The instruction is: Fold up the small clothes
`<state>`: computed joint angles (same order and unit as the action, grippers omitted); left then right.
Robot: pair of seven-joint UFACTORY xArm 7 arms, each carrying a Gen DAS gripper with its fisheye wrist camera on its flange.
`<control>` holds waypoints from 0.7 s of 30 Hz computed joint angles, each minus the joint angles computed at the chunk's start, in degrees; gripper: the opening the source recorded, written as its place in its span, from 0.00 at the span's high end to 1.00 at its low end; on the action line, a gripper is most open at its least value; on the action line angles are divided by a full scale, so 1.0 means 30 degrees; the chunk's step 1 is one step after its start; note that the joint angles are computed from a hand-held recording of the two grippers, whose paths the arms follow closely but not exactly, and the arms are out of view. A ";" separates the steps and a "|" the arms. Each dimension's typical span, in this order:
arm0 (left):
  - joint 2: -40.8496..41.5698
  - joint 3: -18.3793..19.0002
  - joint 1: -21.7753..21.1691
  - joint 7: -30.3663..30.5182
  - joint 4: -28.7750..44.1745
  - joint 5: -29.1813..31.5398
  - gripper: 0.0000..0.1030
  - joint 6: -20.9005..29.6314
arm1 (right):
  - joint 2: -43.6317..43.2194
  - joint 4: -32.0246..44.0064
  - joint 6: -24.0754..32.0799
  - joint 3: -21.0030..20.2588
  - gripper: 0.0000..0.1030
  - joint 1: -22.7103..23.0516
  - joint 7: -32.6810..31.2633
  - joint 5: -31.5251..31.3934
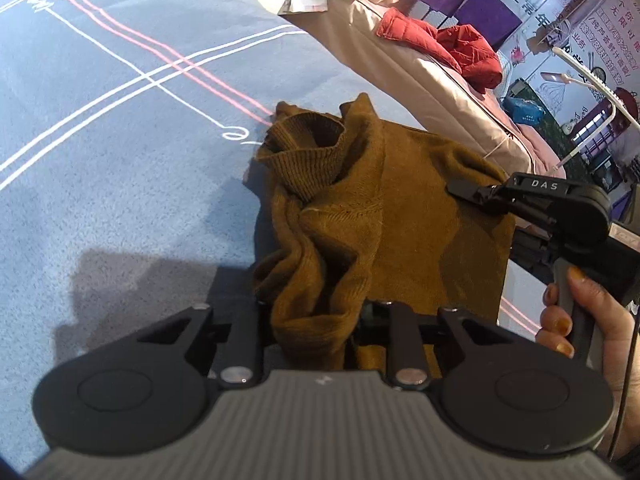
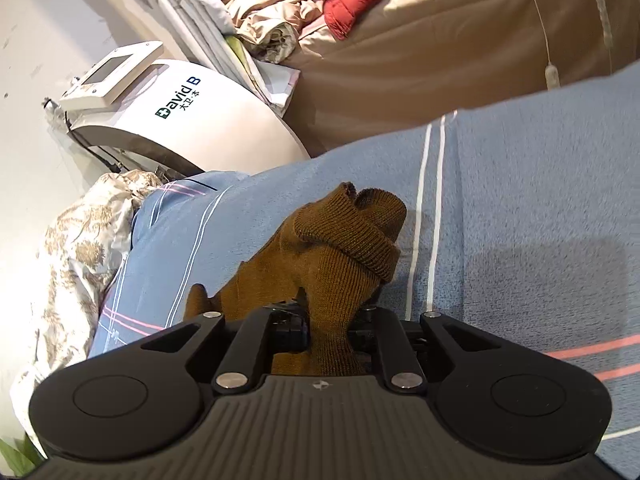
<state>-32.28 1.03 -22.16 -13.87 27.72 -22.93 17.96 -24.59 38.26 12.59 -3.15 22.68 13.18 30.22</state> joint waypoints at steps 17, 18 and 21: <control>-0.1664 -0.2988 -0.4655 -0.0562 0.3419 -0.0643 0.81 0.2785 | -1.0852 -0.1013 0.8166 -0.0309 0.82 -0.5128 0.0317 -0.6460; -0.1103 -0.3248 -0.5089 -0.0541 0.4191 -0.0759 0.81 0.2719 | -1.1498 -0.0637 0.8996 -0.0698 0.82 -0.5579 -0.0017 -0.6778; 0.0993 -0.4226 -0.6141 -0.0373 0.7129 -0.0823 0.81 0.2510 | -1.2502 0.1194 1.1205 -0.1982 0.82 -0.7078 -0.0834 -0.7554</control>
